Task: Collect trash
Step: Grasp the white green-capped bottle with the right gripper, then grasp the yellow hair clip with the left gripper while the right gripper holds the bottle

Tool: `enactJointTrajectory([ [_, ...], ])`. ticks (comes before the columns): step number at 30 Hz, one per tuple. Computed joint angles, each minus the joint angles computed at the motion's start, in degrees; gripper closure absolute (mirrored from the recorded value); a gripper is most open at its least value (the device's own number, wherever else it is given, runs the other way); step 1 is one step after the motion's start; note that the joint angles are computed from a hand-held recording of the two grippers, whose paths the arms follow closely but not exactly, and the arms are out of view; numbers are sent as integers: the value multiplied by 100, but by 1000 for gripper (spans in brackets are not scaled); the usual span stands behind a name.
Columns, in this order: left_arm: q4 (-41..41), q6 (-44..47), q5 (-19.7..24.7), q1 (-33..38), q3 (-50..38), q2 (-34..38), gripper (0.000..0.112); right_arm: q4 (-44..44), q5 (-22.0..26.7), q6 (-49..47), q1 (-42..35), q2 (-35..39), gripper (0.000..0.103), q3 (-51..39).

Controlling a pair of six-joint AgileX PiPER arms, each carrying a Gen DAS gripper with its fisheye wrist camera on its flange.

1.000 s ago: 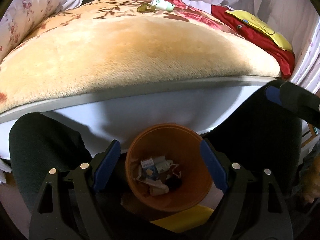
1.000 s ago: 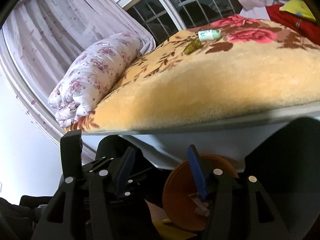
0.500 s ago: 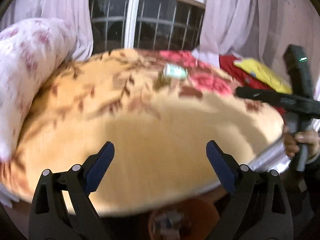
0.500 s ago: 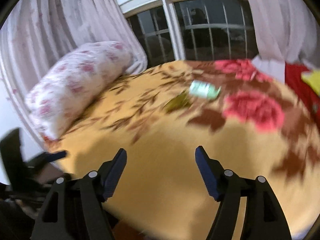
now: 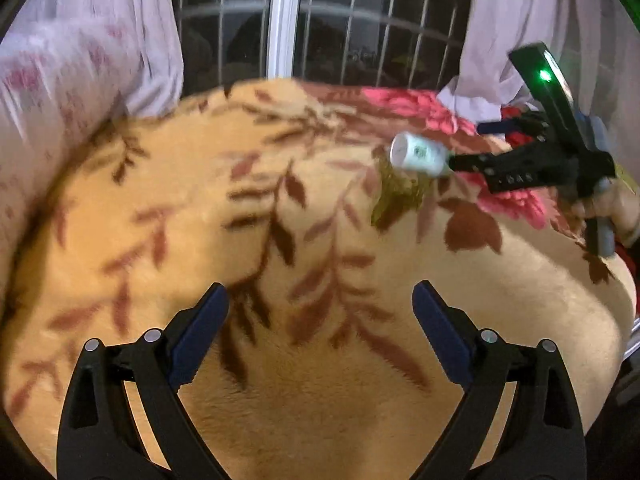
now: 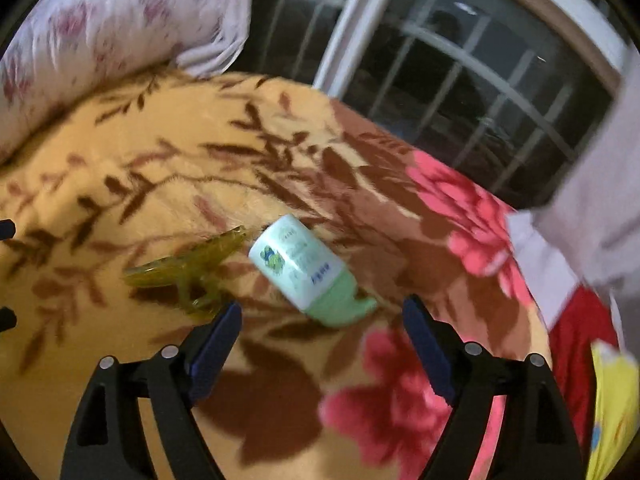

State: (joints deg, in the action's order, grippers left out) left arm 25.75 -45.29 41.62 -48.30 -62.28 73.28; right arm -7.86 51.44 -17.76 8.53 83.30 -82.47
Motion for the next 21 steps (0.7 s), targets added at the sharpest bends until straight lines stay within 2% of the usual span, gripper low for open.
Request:
enactJointTrajectory([
  [6, -728, 670, 453, 234, -381, 607, 21, 17, 358, -770, 20, 1518, 19, -1173],
  [8, -663, 633, 532, 193, -420, 674, 21, 652, 799, -930, -261, 2022, 19, -1825],
  [9, -608, 595, 560, 161, -424, 679, 21, 1066, 1158, -860, -474, 2261, 23, -2181],
  [10, -583, 575, 549, 151, -404, 672, 21, 1334, 1347, -830, -593, 2337, 36, -2308],
  [11, -583, 566, 531, 149, -373, 646, 21, 1588, 1370, -810, -687, 2272, 42, -2211],
  [13, -658, 618, 488, 191, -347, 636, 21, 1622, 1094, -522, -671, 1893, 51, -1690],
  [17, -636, 599, 544, 169, -392, 665, 21, 1958, 981, 27, -866, 1201, 52, -885],
  [21, -551, 560, 642, 123, -473, 742, 21, 2904, 1048, -62, -1442, 292, 53, 111],
])
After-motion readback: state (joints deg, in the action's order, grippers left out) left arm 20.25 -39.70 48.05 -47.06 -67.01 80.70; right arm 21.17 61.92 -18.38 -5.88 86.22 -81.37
